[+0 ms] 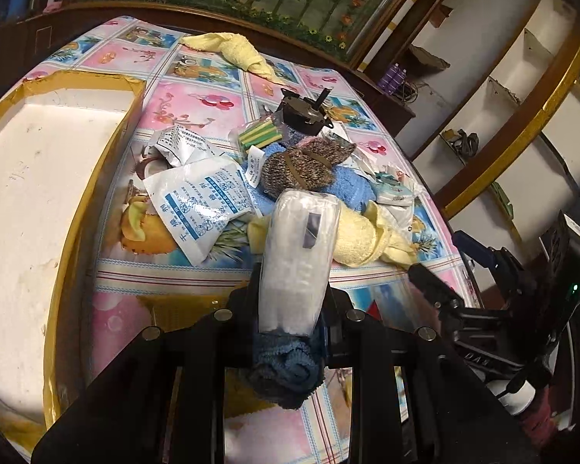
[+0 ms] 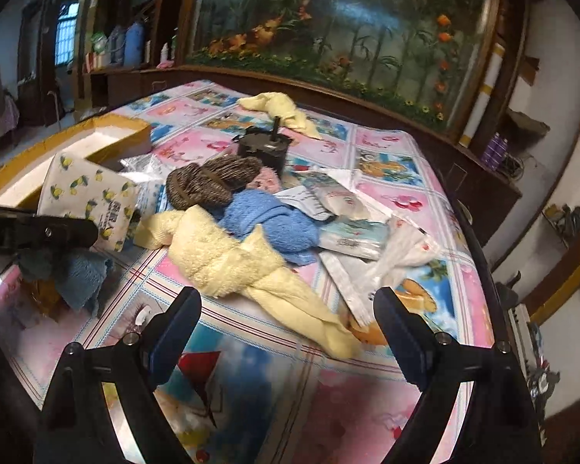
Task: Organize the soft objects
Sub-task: 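Lift the tissue pack and blue cloth with the left gripper toward the tray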
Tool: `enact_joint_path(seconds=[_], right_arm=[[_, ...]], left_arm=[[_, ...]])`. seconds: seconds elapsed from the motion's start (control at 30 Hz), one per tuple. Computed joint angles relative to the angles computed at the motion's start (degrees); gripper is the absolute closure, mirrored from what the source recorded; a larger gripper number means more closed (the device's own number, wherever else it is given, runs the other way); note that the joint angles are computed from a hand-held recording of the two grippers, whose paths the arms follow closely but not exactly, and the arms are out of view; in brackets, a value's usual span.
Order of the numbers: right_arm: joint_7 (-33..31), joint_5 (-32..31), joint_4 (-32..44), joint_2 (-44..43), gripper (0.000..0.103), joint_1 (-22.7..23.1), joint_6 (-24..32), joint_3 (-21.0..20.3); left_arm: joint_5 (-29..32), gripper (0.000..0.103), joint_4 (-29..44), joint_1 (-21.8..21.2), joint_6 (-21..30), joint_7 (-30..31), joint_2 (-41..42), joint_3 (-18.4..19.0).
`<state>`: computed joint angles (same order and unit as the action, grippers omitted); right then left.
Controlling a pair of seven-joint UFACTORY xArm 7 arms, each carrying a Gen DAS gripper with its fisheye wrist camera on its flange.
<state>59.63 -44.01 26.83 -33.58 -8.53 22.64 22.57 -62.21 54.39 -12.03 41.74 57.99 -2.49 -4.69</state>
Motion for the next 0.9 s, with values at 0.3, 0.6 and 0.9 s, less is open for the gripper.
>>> enact_joint_path(seconds=[0.3,0.6,0.9], right_arm=[[4.3,8.2,-8.8,-35.0,0.012,4.5,30.4,7.1],[6.8,5.7,-10.8,-35.5,0.011,11.4,52.1,14.0],[16.9,9.8,-22.4,-51.9,0.011,19.0,60.4,1.6]], left_arm=[[-3.7,0.081,-8.3,-0.6,8.3,7.7,-14.2,4.9],[-6.2,0.081,-10.9,-2.2,1.8,13.6,-13.4,5.0],[-5.6,0.081,-10.1,-0.5,0.8,10.0,-11.2,5.5]])
